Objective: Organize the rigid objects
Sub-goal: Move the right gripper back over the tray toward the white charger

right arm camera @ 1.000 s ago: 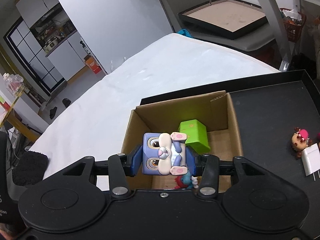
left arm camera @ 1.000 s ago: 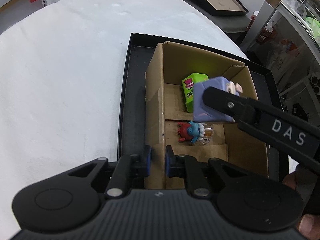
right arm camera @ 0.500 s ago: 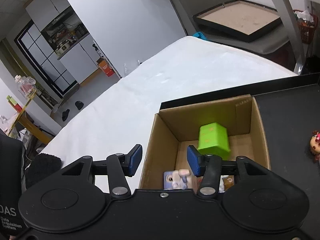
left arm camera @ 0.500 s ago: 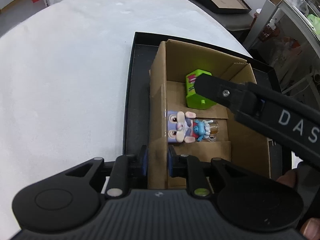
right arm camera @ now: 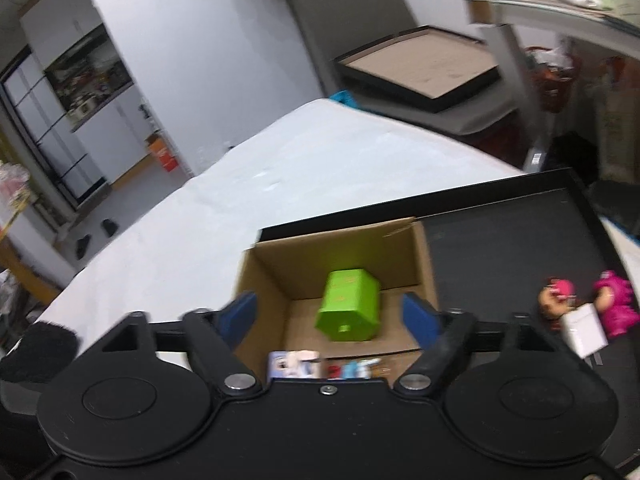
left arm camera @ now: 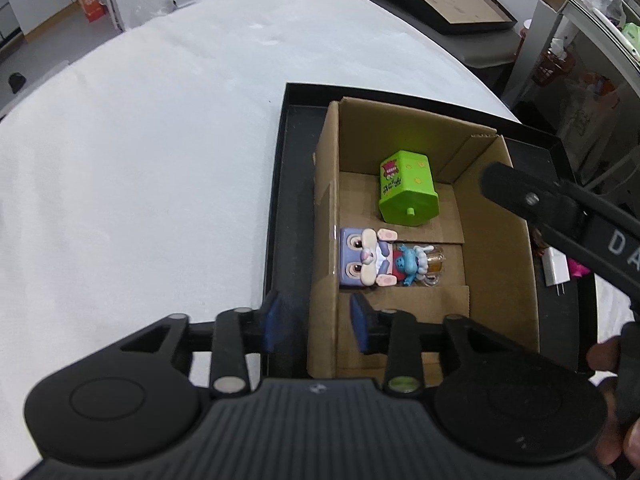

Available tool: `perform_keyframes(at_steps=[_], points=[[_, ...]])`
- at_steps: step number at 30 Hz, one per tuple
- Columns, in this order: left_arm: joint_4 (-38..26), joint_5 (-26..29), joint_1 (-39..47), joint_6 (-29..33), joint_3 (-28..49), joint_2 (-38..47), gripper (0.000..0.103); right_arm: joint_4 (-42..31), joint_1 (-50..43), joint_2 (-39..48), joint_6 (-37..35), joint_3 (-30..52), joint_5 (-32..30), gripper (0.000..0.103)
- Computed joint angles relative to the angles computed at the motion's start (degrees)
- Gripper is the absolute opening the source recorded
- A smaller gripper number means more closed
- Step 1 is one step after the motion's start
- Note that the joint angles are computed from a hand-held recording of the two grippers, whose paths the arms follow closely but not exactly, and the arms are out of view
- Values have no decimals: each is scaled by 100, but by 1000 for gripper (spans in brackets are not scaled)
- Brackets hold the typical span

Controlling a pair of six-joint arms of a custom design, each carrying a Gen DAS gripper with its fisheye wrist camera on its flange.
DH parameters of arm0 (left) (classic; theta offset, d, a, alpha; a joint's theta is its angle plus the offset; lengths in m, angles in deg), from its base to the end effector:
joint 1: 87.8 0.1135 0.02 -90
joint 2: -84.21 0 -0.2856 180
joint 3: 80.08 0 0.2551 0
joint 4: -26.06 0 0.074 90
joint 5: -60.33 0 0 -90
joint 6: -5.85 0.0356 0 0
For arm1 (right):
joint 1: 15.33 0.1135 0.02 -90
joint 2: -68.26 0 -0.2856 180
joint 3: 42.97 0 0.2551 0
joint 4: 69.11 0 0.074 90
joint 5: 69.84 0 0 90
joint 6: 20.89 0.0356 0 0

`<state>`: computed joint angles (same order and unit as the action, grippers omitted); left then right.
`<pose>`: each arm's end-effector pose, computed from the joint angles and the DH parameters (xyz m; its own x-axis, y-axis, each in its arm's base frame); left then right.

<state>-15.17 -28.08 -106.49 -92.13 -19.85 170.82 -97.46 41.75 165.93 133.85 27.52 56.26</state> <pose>0.2587 -0.0885 0.1839 -0.9132 0.1624 -0.3737 0.2055 0.9755 -0.0783 0.2041 0.2767 0.1953 -0.6407 0.3550 -0.6808 0.1931 0.9327 0.3046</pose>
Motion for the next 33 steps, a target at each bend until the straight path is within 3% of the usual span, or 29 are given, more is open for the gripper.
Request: perform_keyframes(at_steps=[8,22,33], points=[[-109,-485,-375,-409,103,-74,49,-458,-16,-263,424,-265,261,87],[-404,-1371,-1451,-1024,562,289,55,-1334,-208,-713,1048,-748,437,86],[-657,-1804,-1961,-1424,908,763,59,-1455,-610,-689,838,-1202,209,86]])
